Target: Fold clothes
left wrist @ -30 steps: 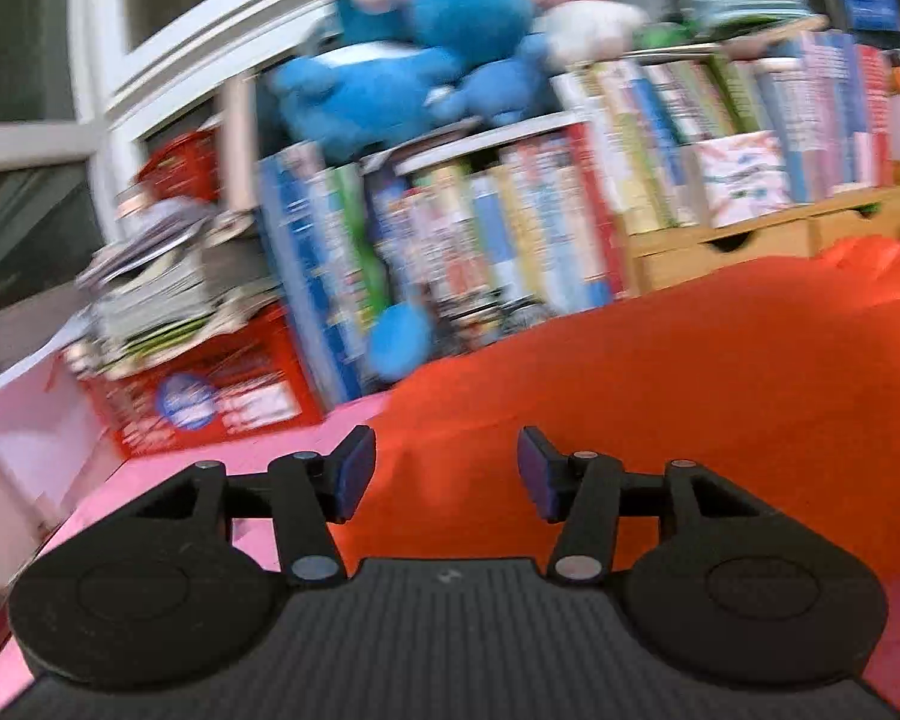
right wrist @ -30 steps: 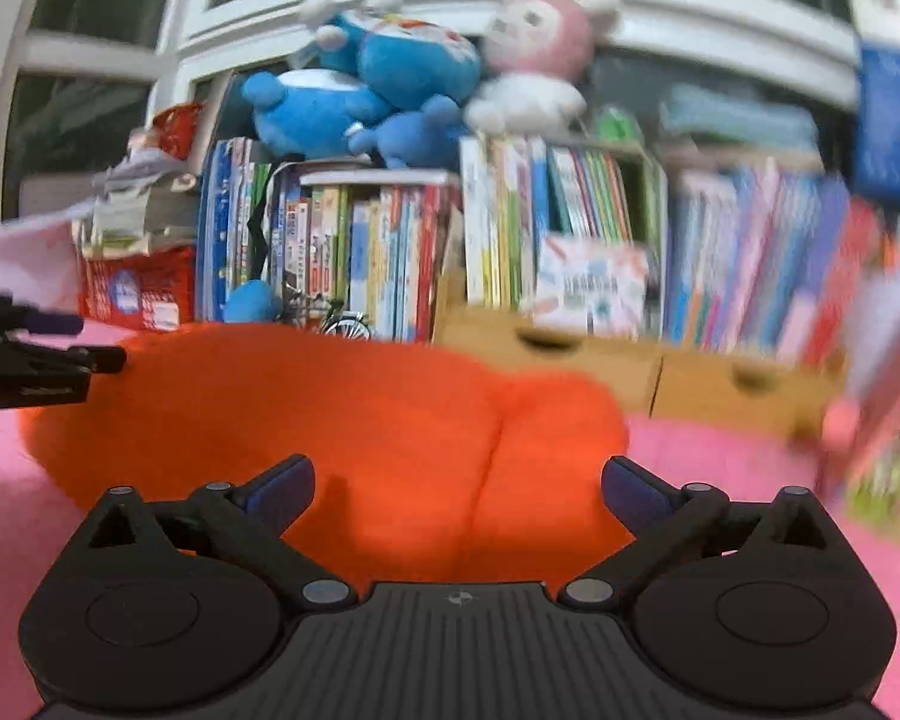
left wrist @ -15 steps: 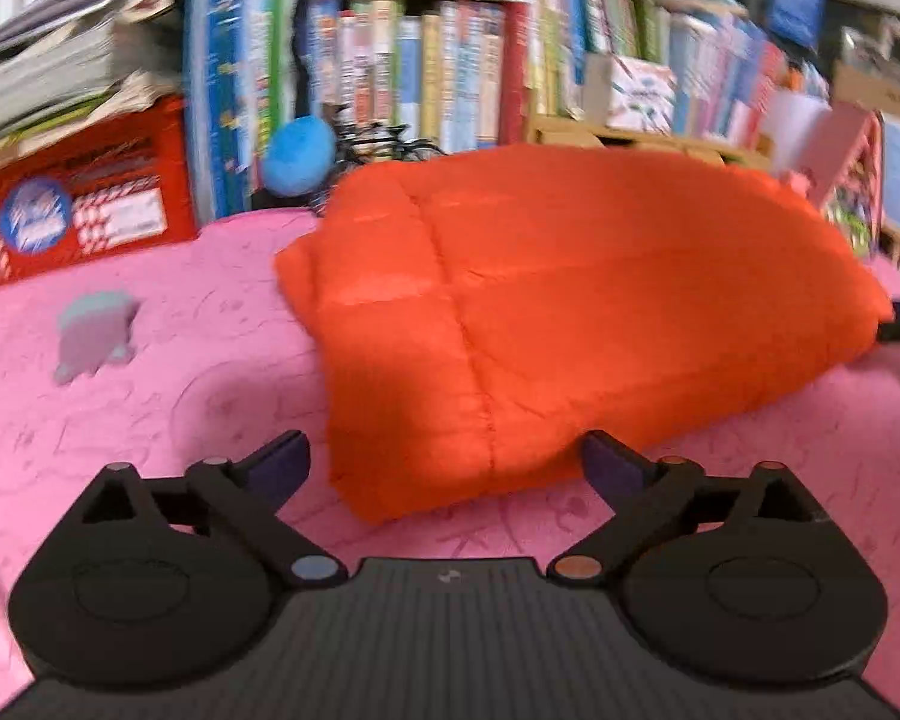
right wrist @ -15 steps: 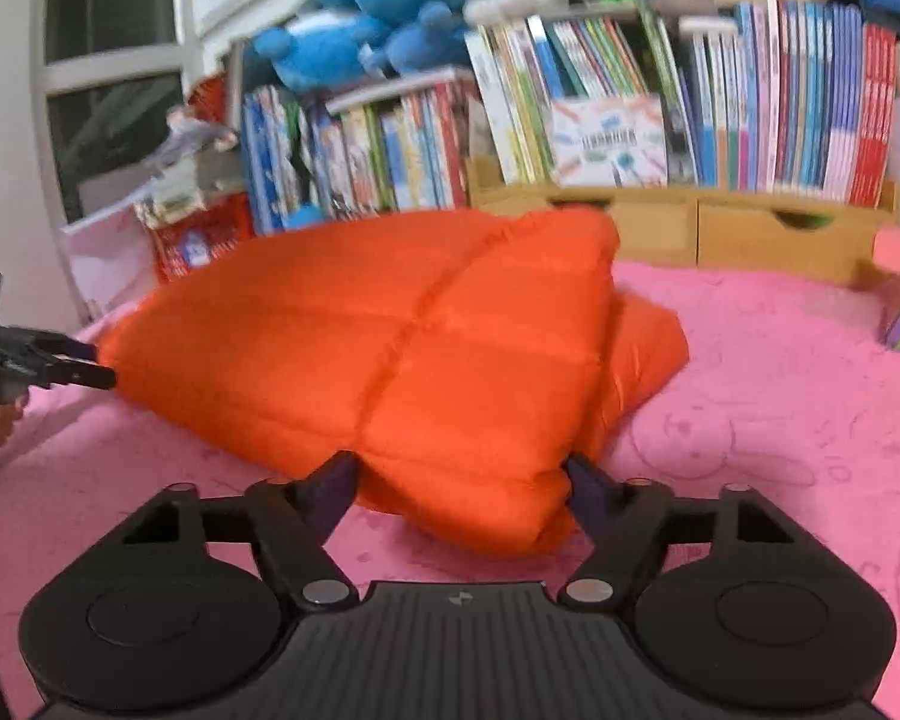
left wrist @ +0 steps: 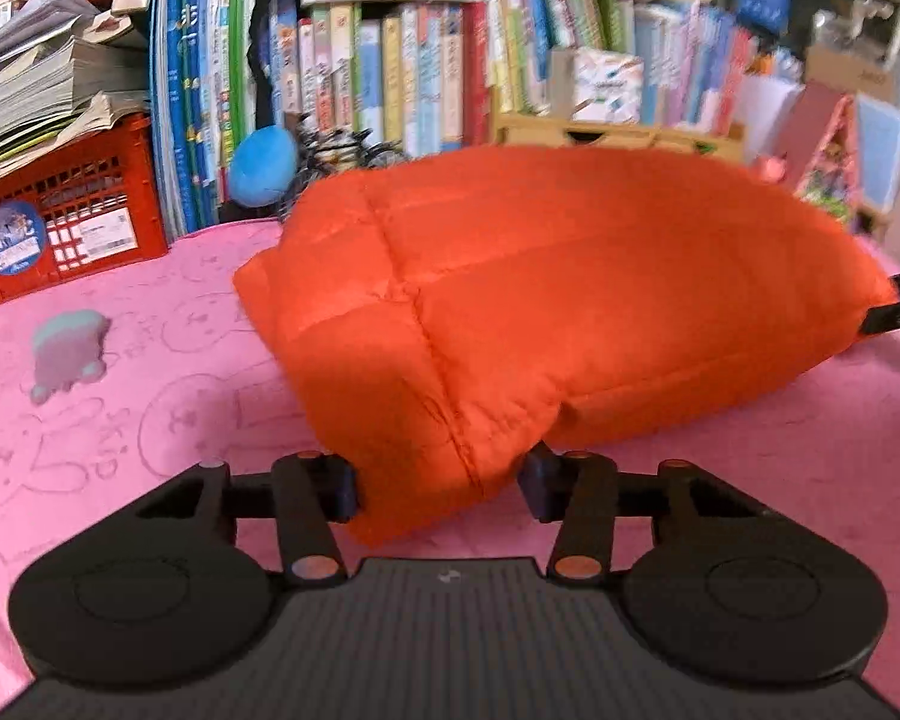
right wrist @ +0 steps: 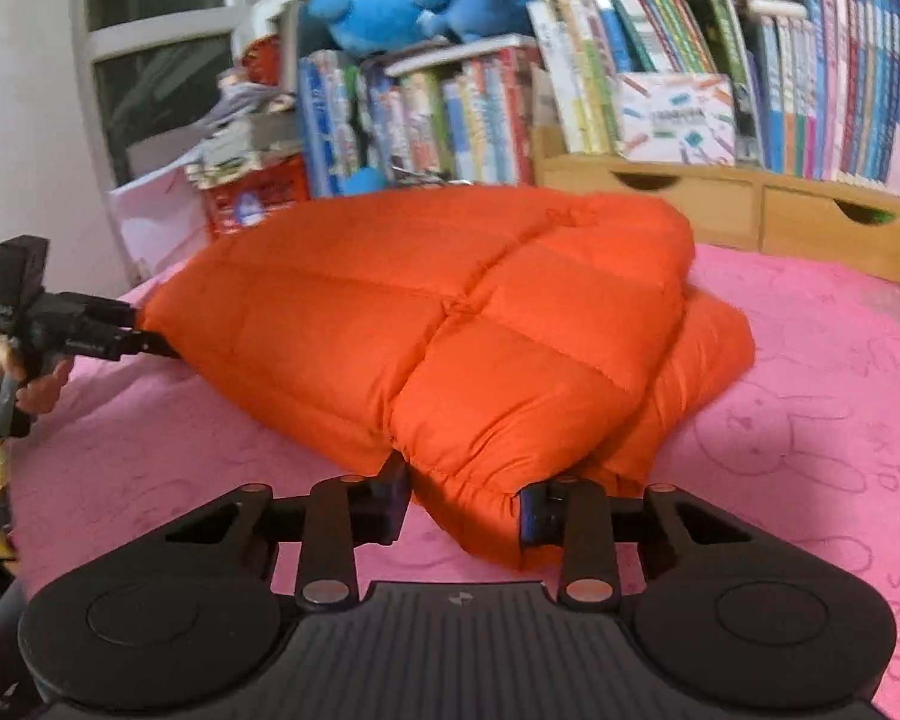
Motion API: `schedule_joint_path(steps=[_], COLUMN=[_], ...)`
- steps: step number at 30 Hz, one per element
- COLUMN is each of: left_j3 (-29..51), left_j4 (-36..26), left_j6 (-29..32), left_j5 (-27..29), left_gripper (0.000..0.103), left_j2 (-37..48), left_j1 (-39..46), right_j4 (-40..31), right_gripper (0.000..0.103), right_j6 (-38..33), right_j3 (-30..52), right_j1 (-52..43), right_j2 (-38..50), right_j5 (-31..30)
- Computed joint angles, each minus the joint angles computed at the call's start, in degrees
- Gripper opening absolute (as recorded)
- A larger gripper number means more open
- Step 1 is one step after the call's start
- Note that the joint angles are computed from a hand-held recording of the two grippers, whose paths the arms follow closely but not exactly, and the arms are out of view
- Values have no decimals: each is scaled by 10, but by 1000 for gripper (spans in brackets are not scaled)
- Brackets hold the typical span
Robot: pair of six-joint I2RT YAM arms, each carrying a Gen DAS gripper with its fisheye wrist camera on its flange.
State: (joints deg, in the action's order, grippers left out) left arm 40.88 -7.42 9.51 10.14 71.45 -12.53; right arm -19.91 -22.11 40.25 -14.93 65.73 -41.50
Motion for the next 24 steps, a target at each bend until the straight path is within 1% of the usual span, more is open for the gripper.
schedule_joint_path(steps=[2,5,6,7,8,9,10,11,12,13,14,15,16,17,18,19,21,22,23,24], left_j3=[-10,-16,-26,-36,-44,-46,-47,-48,-47,-42,-42,-41,-38,-33,-28,-21,-2,14,34,58], left_j4=[-19,-59,-62,-66,-69,-74,-79,-84,-90,-92,-78,-64,-48,-30,-4,25,91,125,155,181], left_j6=[7,12,22,32,39,27,14,1,-14,-38,-58,-74,-86,-95,-106,-113,-121,-119,-115,-110], left_j5=[15,43,33,24,12,-16,-44,-73,-105,-159,-209,-263,-317,-368,-389,-408,-429,-434,-443,-454], left_gripper=[47,47,50,53,57,61,62,62,62,62,61,65,69,76,79,79,80,80,80,80], left_j2=[-37,-83,-100,-117,-133,-140,-147,-153,-159,-167,-180,-189,-194,-195,-180,-163,-110,-68,-20,28], left_j1=[1,20,24,29,33,32,31,30,25,2,-36,-75,-114,-152,-191,-227,-283,-301,-311,-320], right_j4=[-42,-115,-139,-145,-149,-141,-134,-128,-125,-114,-105,-91,-65,-37,-6,30,112,171,211,231], right_gripper=[34,34,36,39,46,52,56,63,65,67,72,79,83,89,90,90,87,84,73,61], right_j6=[-21,-72,-93,-103,-113,-104,-87,-65,-46,-23,-2,19,48,87,126,176,245,264,265,261], right_j3=[0,11,13,6,0,-11,-20,-27,-34,-46,-56,-65,-78,-89,-99,-103,-108,-111,-102,-90], right_j1=[-13,-45,-56,-61,-64,-60,-54,-55,-60,-42,-21,19,66,96,129,161,241,280,320,334], right_j2=[-38,-76,-89,-102,-115,-128,-137,-146,-164,-203,-241,-282,-325,-344,-360,-352,-307,-270,-225,-191], right_j5=[-24,-53,-58,-38,-17,32,81,110,122,152,187,230,266,269,278,279,317,344,392,414])
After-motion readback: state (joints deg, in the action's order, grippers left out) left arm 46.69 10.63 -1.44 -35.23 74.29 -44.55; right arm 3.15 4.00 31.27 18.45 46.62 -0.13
